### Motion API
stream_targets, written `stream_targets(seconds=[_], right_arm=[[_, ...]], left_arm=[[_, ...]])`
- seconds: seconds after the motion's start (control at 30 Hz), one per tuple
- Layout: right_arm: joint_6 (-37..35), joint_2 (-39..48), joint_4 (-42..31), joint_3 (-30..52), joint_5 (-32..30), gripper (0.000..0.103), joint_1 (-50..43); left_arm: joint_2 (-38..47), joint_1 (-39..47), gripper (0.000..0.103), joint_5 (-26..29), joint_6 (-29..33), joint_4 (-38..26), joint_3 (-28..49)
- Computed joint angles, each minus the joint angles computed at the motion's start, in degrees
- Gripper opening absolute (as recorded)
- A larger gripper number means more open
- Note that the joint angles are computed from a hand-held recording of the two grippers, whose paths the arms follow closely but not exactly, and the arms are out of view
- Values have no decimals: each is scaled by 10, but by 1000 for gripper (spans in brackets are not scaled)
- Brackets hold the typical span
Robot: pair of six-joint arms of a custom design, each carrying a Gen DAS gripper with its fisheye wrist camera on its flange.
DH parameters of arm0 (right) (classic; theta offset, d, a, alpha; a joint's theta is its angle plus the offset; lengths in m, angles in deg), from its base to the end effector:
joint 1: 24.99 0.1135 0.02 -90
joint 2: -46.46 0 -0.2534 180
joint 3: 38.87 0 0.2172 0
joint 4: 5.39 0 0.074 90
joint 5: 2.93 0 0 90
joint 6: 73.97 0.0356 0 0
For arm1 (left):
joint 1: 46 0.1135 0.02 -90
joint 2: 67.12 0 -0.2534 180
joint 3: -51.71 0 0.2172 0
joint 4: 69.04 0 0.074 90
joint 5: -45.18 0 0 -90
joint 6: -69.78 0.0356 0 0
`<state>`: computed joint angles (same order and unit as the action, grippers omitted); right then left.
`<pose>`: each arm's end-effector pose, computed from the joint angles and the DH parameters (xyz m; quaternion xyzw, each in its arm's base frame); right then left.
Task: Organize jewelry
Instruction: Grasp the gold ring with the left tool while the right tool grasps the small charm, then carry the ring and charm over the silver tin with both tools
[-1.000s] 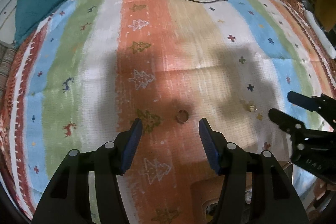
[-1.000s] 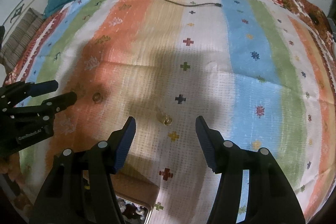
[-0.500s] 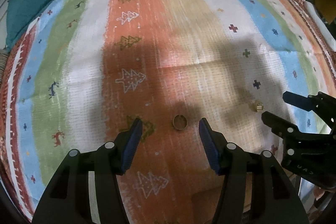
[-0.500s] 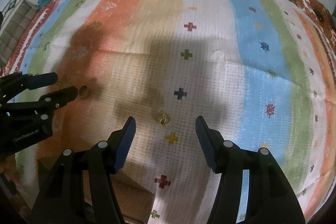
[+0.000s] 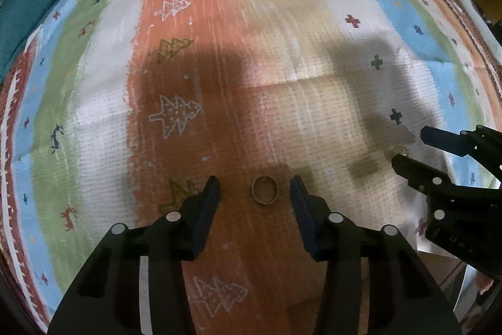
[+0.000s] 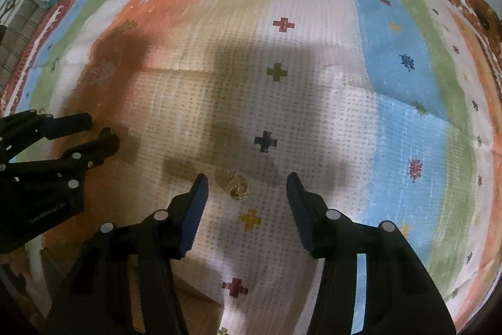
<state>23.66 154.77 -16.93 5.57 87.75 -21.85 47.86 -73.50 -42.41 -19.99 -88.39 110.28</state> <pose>0.2226 0.0118 0.0530 0.0396 0.9911 0.0061 0.1270 0.2425 -0.1279 0.0561 0.2403 0.9625 -0.0495 0.1155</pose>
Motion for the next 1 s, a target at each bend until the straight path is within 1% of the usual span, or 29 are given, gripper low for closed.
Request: stream_targets(seconds=[0.03, 0.17, 0.2, 0.23, 0.27, 0.33, 0.43, 0.53, 0.6, 0.73, 0.87, 0.93, 1.0], right_arm=[[0, 6, 1, 3, 0, 46, 2], [1, 25, 9, 11, 7, 41, 17], [1, 27, 9, 12, 9, 39, 19], [2, 29, 9, 14, 10, 34, 22], [1, 31, 9, 15, 12, 31, 25], [0, 34, 5, 18, 16, 19, 28], [8, 29, -3, 19, 21, 16, 35], [20, 16, 0, 9, 19, 16, 38], [26, -9, 4, -9, 22, 16, 42], [30, -70, -14, -33, 27, 16, 47], [27, -142, -38, -63, 31, 16, 31], [23, -156, -40, -69, 29, 16, 21], [29, -183, -47, -84, 29, 16, 21]], left_arm=[[1, 1, 43, 0, 1, 0, 1], [8, -4, 34, -5, 12, 1, 8], [10, -7, 29, -9, 16, 1, 8], [11, -10, 24, -10, 18, -1, 10], [11, -12, 18, -10, 18, -3, 11], [10, -16, 18, -9, 17, -6, 10], [3, -20, 18, -2, 15, -6, 6], [-13, -26, 18, -4, 7, -6, -3], [-28, -26, 18, -2, 4, -8, -9], [-91, -37, 18, -9, 0, -15, -40], [-155, -44, 18, -19, 2, -28, -72], [-177, -39, 18, -8, 3, -37, -75], [-213, -53, 18, -10, -15, -44, -95]])
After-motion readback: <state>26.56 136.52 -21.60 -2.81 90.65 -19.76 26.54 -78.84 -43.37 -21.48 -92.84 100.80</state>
